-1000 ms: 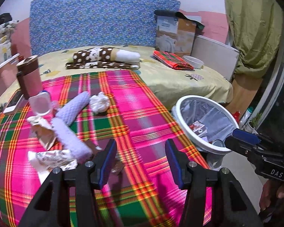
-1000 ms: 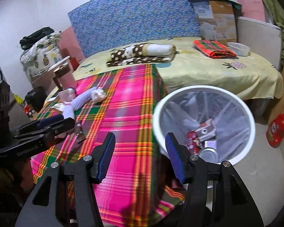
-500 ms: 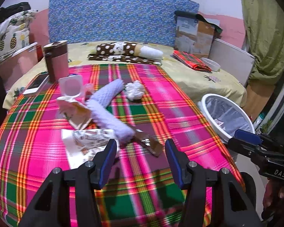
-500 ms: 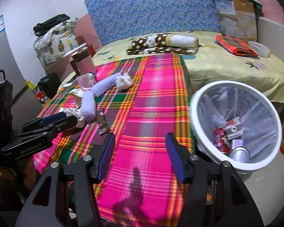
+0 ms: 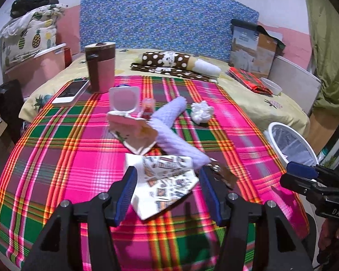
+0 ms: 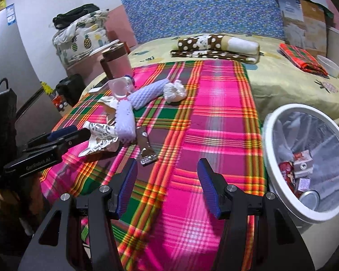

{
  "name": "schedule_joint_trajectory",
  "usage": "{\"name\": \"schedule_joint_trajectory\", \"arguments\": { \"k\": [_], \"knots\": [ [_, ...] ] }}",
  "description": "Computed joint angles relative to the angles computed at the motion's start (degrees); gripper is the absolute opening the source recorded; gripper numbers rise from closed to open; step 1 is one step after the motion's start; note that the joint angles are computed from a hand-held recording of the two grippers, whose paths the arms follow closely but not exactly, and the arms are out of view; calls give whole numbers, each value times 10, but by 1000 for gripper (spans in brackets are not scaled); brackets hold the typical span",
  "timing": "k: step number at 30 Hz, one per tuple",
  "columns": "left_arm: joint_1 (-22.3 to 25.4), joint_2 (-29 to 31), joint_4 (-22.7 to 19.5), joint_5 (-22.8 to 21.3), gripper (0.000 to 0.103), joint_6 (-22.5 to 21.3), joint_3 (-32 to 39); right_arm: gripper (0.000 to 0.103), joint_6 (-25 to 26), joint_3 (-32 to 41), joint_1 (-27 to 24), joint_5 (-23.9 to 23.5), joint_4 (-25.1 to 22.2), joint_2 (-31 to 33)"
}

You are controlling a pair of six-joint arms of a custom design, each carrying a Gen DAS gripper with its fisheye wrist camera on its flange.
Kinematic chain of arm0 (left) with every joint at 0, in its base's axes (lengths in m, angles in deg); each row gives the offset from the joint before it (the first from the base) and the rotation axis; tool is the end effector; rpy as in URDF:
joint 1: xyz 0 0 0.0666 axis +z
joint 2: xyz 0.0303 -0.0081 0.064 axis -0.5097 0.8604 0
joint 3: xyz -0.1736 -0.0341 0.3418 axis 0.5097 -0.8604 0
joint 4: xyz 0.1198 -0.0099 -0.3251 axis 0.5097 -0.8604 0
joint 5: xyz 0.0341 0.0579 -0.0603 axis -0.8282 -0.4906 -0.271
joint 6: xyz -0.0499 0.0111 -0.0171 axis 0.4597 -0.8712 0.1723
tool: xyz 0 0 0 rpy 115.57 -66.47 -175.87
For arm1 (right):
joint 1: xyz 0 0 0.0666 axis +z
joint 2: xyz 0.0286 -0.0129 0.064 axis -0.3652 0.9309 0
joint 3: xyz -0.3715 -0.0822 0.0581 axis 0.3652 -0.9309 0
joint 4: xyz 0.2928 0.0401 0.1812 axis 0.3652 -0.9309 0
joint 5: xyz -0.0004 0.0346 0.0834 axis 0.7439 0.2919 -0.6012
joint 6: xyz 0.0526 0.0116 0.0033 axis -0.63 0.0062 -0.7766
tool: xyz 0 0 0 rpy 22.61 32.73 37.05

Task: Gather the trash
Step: 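Grasp the white printed paper cup with the left tool while the right tool grasps the brown wrapper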

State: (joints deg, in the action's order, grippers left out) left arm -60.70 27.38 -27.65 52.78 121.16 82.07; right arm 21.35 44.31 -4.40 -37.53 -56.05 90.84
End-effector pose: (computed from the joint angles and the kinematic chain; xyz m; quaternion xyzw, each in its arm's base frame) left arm 0.3754 -0.1991 0.3251 -0.1366 0.8993 -0.0139 0.4153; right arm 0.4584 0.1548 0.3406 -0.2677 0.8810 0.2206 0.3218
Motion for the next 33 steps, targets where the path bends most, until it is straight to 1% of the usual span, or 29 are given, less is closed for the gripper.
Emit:
{"name": "schedule_joint_trajectory", "arguments": {
  "k": [3,7,12,17,18,19,20,22,24,27,31,33],
  "knots": [
    [13,-4,4,2,62,2,-10,57,8,11,10,1,-7,13],
    [33,-7,10,2,62,-2,-19,57,20,29,24,3,-20,34],
    [59,-2,26,31,63,-11,-24,57,31,55,41,12,-33,63],
    [74,7,48,67,66,-28,-26,57,42,79,58,35,-42,86],
    [76,10,51,76,66,-31,-25,54,44,83,61,42,-45,91],
    [77,12,53,81,66,-34,-25,48,47,87,64,49,-51,95],
    [77,14,54,87,66,-37,-24,46,51,91,66,55,-58,99],
    [76,17,57,100,66,-44,-23,39,60,82,69,72,-50,93],
    [74,19,59,115,66,-47,-24,26,61,77,67,79,-48,87],
    [62,22,59,126,66,-47,-25,25,55,74,57,69,-51,83],
    [44,16,63,138,66,-39,-32,25,50,65,50,68,-48,77],
    [32,8,67,143,66,-43,-37,25,50,54,44,65,-46,68]
  ]
}}
